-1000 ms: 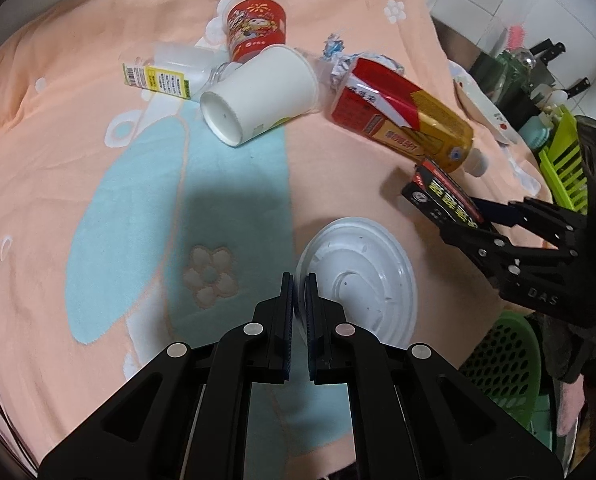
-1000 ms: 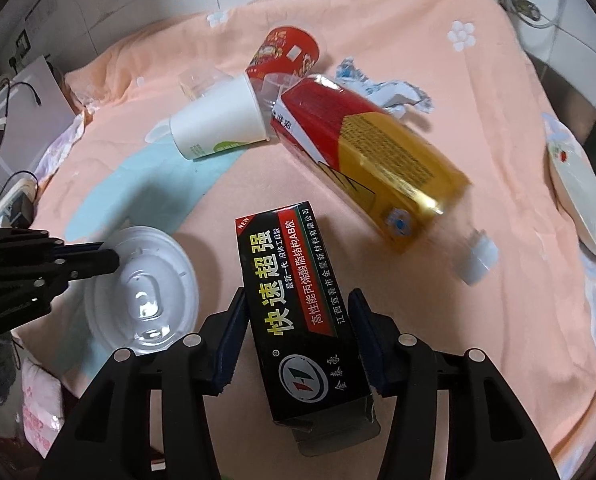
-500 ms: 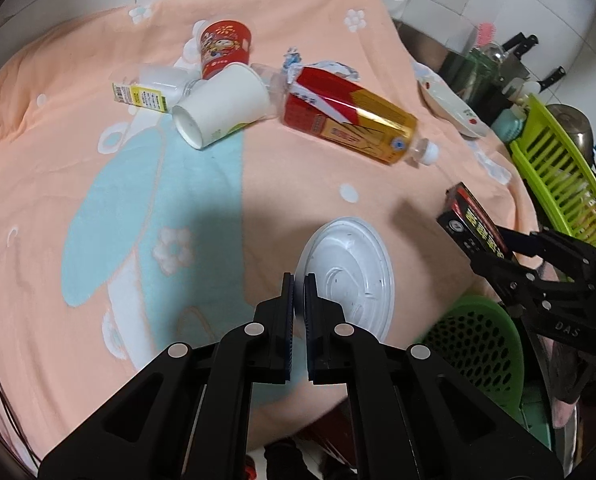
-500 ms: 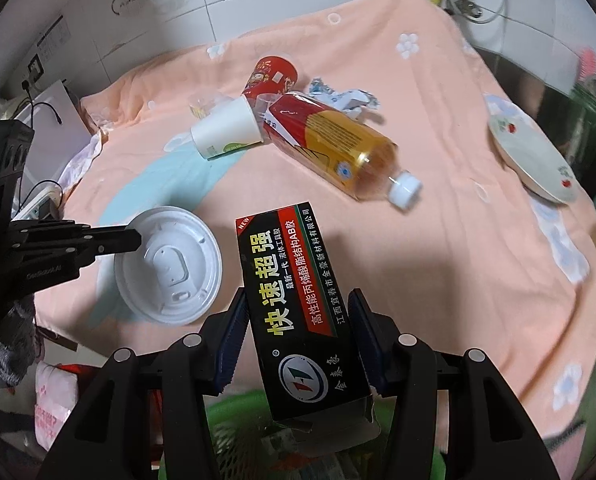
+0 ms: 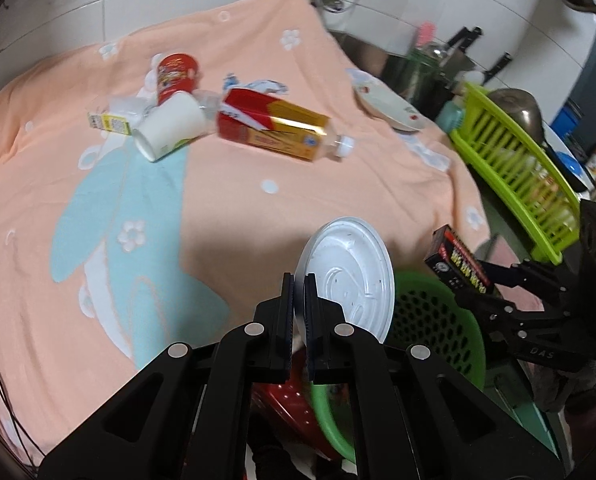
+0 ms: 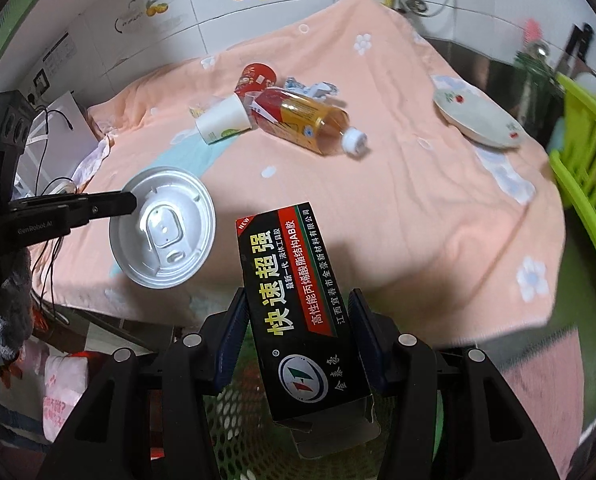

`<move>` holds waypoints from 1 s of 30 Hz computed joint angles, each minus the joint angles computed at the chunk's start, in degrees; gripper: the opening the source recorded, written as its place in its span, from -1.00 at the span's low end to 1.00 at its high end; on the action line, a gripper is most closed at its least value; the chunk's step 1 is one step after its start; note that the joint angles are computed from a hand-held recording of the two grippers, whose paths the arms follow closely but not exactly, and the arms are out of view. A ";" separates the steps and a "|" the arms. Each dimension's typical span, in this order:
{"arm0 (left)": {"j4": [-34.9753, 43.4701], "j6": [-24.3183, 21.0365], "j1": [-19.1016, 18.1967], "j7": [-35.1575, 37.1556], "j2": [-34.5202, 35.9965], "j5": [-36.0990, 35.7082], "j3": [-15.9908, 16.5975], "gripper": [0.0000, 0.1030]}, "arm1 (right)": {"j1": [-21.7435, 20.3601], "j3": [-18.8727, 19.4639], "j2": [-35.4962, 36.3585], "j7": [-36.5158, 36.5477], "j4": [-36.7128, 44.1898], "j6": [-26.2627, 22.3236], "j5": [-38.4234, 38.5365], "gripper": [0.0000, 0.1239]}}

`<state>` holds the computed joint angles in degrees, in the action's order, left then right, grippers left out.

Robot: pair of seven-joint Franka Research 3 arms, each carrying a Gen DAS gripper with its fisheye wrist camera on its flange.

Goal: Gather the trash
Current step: 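Drop the black glue box into the basket with the right tool while the left carries the lid, then lower the white lid into the green basket and open the left tool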

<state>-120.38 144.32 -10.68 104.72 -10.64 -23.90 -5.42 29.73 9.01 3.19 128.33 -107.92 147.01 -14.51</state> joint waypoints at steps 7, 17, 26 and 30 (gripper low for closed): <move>-4.00 0.50 -2.19 0.37 -4.10 -0.75 -0.19 -0.93 | -1.05 1.42 -6.37 4.27 -8.69 1.25 0.50 -0.20; -8.36 0.14 -5.35 -1.11 -7.60 1.44 -0.14 -0.93 | -3.94 3.68 -12.04 6.88 -15.52 2.58 1.23 -0.11; -10.30 -0.38 -7.34 -2.24 -8.28 3.83 -0.79 -0.93 | -6.74 5.67 -16.20 8.59 -18.38 4.35 0.22 -0.02; -10.78 -1.01 -8.14 -2.68 -8.17 4.47 -1.26 -0.93 | -7.71 6.53 -17.36 9.25 -19.00 4.46 -0.25 0.02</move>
<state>-131.15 143.31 -18.82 102.03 -18.81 -19.42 -6.67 22.03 15.54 -14.17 137.59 -126.92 151.47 -14.76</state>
